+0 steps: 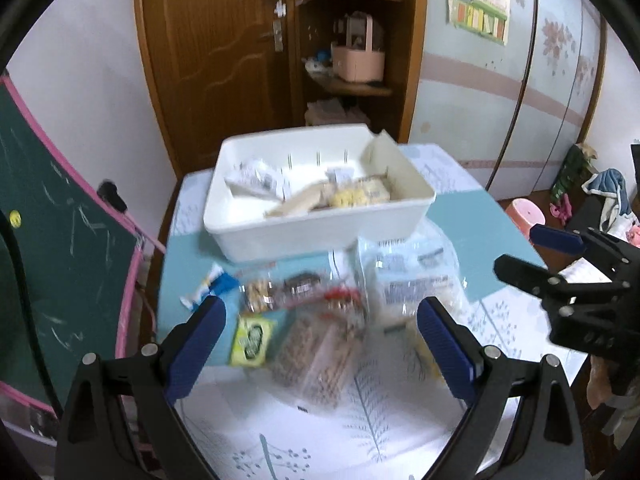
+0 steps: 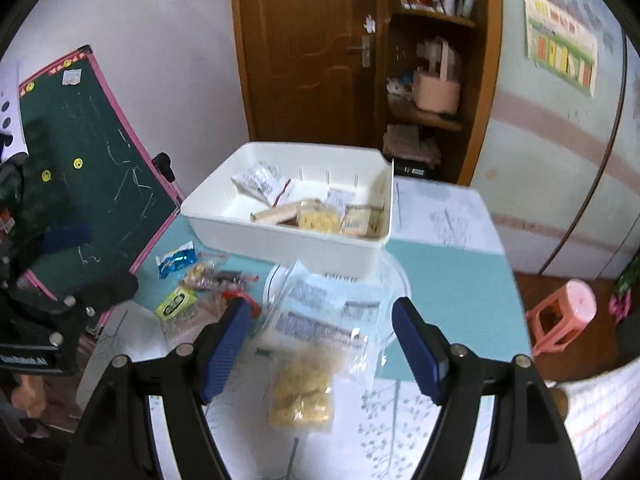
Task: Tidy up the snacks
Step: 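Withdraw both tools from the tray toward the remaining snacks, then grasp the clear printed packet with the left tool while the right tool grasps the pale puff bag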
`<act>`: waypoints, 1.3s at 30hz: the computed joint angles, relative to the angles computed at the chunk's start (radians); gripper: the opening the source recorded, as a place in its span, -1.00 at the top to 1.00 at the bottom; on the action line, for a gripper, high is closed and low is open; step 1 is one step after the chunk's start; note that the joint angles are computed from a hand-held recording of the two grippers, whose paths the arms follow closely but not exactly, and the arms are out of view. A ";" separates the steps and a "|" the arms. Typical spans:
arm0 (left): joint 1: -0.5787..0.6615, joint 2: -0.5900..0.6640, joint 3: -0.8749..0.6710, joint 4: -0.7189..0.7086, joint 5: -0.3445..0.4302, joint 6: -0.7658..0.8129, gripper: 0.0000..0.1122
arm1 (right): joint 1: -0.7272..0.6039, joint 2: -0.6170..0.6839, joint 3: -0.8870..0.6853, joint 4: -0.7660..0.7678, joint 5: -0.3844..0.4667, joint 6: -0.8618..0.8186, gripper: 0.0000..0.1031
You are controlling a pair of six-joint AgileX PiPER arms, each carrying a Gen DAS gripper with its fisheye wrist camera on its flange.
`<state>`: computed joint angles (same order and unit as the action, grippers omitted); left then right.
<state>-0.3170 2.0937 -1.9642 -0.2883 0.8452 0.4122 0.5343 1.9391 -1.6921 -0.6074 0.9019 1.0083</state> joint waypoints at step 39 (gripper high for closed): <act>-0.013 0.417 -0.291 0.089 0.123 -0.067 -0.75 | -0.049 0.199 0.132 0.270 -0.201 -0.060 -0.44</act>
<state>-0.3301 2.5107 -2.2551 -0.1989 0.9685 0.3450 0.4850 2.1379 -1.5605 -0.3379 0.7006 0.9481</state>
